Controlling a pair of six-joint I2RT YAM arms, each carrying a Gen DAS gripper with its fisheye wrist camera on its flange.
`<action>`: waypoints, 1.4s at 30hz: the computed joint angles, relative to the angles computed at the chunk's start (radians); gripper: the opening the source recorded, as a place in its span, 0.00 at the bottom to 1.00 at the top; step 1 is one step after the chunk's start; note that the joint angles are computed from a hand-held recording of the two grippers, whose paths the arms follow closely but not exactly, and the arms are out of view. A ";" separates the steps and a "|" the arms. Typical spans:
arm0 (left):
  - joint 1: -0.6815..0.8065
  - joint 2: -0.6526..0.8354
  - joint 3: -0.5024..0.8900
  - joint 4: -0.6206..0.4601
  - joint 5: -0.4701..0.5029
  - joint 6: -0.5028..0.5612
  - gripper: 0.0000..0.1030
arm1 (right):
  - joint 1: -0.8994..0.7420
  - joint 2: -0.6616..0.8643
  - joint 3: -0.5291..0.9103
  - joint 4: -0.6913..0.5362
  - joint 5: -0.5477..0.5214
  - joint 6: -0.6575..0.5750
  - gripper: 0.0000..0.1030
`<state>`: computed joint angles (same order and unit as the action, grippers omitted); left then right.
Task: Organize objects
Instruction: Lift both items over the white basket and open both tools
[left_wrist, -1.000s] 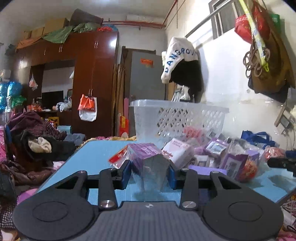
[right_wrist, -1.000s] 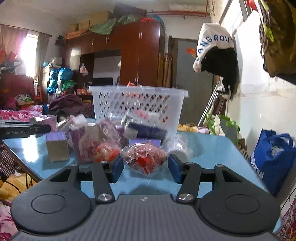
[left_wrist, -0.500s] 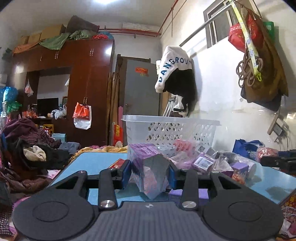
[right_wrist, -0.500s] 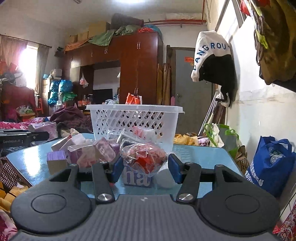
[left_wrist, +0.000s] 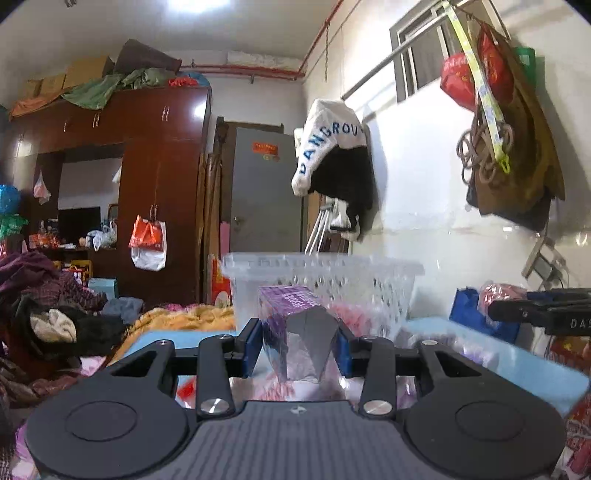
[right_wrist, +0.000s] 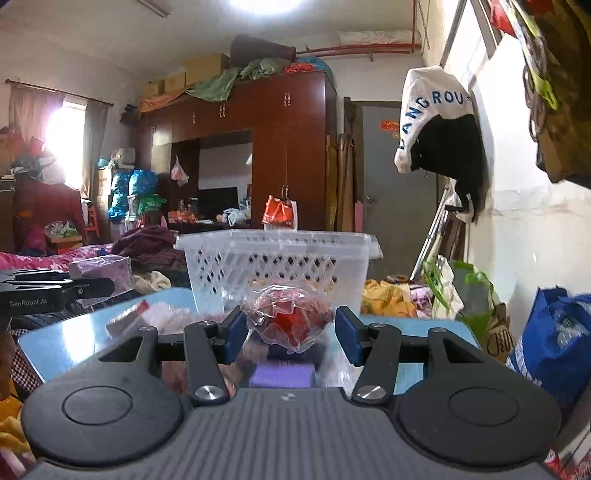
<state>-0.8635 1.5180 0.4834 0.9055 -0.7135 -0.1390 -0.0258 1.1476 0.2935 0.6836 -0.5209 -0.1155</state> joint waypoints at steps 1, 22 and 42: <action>0.014 -0.020 0.016 -0.024 0.013 0.003 0.43 | 0.010 0.004 0.025 -0.018 0.004 -0.005 0.54; 0.400 0.304 0.948 -0.914 0.523 -0.122 0.43 | 0.228 0.554 0.907 -0.551 0.355 -0.064 0.53; 0.142 -0.177 -0.074 -0.213 0.313 -0.116 0.81 | -0.138 0.143 0.224 -0.374 -0.070 -0.026 1.00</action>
<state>-0.7217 1.3411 0.4089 0.6929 -0.4008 -0.2549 -0.1641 1.2903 0.5174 0.3098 -0.5912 -0.1417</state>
